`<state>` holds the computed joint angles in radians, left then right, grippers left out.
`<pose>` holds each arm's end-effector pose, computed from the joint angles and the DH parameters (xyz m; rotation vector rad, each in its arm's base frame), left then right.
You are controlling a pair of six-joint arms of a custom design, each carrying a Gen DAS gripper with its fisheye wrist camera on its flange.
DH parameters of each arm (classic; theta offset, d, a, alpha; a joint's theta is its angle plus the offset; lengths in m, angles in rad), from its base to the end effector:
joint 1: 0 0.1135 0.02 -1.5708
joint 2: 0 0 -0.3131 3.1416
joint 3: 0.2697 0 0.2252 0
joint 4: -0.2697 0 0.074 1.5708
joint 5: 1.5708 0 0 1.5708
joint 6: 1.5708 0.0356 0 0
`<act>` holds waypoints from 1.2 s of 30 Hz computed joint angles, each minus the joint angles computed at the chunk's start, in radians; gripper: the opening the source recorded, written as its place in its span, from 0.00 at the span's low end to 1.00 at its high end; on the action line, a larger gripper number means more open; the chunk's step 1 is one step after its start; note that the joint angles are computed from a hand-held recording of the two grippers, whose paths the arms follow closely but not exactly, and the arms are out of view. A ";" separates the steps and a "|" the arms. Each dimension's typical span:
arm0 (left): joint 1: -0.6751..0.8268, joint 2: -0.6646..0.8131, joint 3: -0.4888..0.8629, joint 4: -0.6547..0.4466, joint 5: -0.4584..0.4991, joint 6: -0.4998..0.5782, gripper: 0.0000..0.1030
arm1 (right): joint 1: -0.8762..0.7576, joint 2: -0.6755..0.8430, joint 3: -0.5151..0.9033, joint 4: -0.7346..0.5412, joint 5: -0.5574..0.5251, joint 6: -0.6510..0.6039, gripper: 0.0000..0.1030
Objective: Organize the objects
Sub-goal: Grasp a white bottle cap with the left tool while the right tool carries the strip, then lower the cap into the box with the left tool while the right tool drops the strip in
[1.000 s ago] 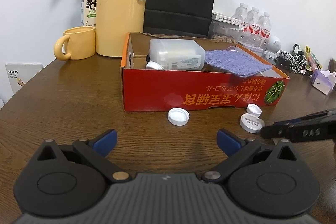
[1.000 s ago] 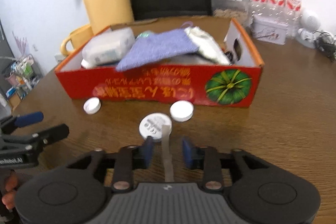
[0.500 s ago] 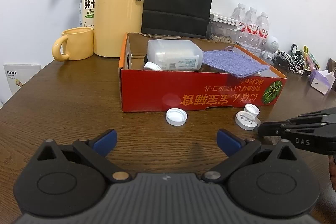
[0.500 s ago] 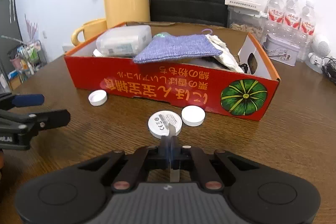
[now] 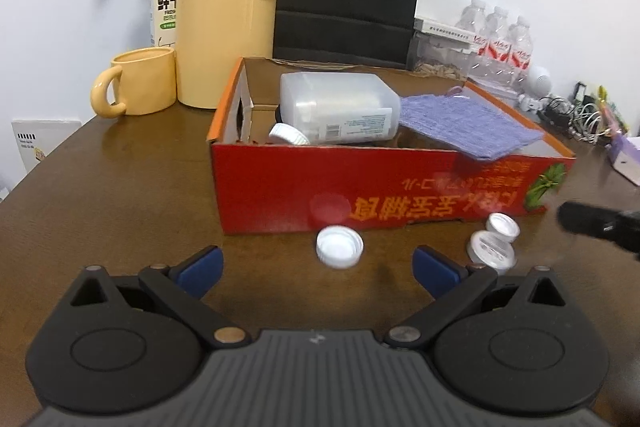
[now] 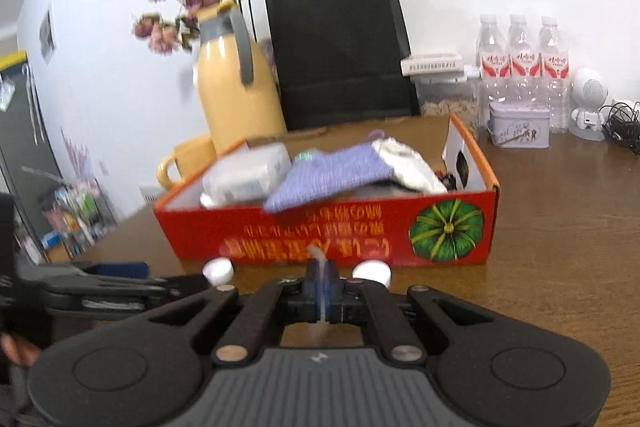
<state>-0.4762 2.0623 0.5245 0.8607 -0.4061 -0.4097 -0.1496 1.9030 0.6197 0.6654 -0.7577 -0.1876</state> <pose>0.2891 -0.1333 0.1077 -0.1421 2.1798 -0.0421 0.3226 -0.0239 0.1605 -0.4530 2.0103 0.6173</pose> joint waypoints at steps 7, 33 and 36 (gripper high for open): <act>-0.006 0.049 0.104 -0.077 0.016 0.047 0.28 | -0.020 0.015 -0.003 0.079 -0.060 0.058 0.01; 0.069 -0.057 0.333 -0.098 0.086 0.126 0.28 | 0.158 0.057 0.349 0.022 0.119 0.209 0.01; 0.104 -0.007 0.408 -0.137 0.119 0.118 0.28 | 0.186 0.124 0.421 0.001 0.158 0.201 0.01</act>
<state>-0.3721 2.0549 0.9327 0.7242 -0.2872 -0.2919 0.0364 2.0265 1.0409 0.6666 -0.5995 0.0136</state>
